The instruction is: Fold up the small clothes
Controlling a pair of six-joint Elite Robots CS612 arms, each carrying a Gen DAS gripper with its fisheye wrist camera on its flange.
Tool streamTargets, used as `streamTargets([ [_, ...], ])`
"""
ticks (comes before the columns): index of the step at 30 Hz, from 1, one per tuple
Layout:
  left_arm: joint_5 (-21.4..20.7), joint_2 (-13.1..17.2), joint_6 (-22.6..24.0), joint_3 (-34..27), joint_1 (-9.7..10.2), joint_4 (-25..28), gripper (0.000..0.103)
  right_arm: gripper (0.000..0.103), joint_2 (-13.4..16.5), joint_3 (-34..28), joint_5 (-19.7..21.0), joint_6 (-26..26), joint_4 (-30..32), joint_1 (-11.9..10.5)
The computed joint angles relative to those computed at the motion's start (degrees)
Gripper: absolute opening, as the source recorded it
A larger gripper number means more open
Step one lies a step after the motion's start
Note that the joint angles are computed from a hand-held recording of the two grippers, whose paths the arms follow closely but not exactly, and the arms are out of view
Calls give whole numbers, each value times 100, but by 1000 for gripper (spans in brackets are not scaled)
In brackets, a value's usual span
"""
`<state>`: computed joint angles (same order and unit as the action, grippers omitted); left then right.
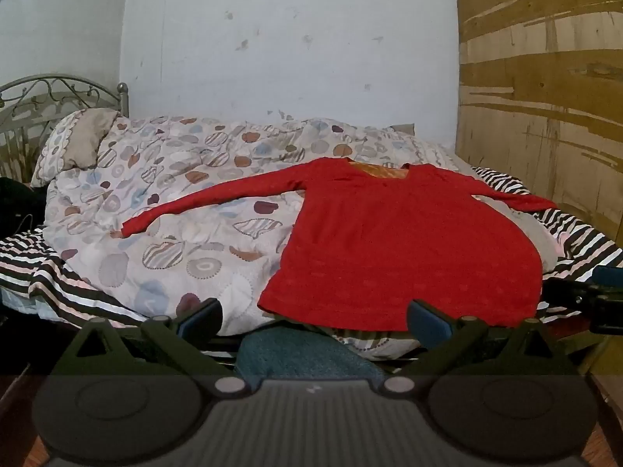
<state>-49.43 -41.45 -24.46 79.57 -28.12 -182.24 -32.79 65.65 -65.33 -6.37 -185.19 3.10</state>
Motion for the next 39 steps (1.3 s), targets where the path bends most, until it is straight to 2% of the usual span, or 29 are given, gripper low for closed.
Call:
streamTargets([
  [39, -22, -5, -15, 13, 5, 50, 103, 103, 21, -38, 11, -40, 69, -4],
])
